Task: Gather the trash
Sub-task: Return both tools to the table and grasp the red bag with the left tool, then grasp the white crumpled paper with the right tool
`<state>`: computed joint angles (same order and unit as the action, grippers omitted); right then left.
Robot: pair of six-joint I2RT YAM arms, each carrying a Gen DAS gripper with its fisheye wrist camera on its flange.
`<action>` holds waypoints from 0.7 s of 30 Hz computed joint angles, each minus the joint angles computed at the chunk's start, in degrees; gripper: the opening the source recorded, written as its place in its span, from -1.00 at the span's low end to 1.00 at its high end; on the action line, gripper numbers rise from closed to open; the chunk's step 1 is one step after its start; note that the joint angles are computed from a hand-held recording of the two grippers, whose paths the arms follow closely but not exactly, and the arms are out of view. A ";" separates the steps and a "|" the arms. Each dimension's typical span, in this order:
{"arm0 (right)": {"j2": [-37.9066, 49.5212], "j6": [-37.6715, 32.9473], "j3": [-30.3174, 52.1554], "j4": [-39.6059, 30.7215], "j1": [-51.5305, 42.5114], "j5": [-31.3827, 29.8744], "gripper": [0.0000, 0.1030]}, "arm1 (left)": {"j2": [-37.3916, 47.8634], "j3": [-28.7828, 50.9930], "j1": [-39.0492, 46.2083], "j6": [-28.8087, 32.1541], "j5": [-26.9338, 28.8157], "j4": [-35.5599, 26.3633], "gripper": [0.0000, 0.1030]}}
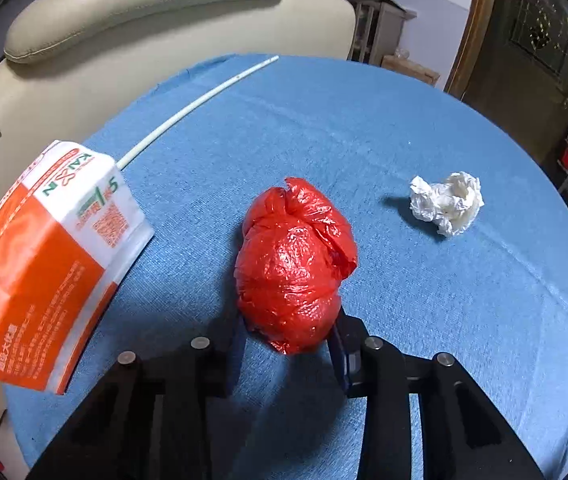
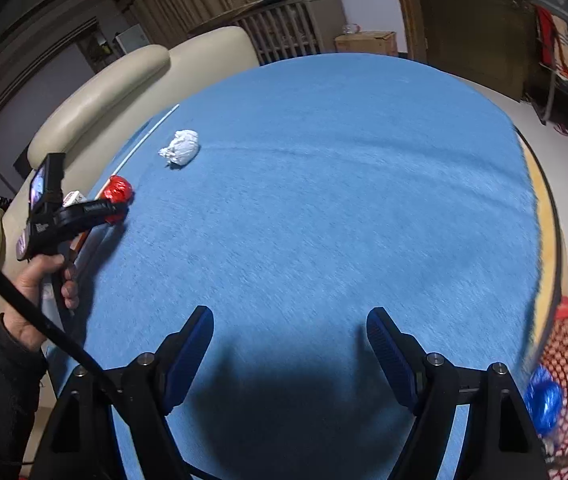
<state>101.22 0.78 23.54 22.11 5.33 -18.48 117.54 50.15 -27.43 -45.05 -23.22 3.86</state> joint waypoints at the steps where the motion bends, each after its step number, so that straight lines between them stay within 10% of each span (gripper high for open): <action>1: 0.55 0.48 1.42 -0.28 1.23 0.46 0.58 | -0.44 -0.96 -0.49 -0.03 -0.41 0.61 -0.28; 10: 14.79 9.29 23.89 -1.23 11.58 1.36 0.58 | -1.89 -6.87 -5.31 -2.98 -4.39 4.47 -0.30; 21: 38.87 17.10 66.57 -20.93 20.34 5.81 0.58 | -2.66 -9.71 -5.00 -2.83 -3.74 9.11 -0.31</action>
<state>140.09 17.88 90.11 1.17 25.66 -12.67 114.88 40.43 -32.43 -47.88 -26.96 12.97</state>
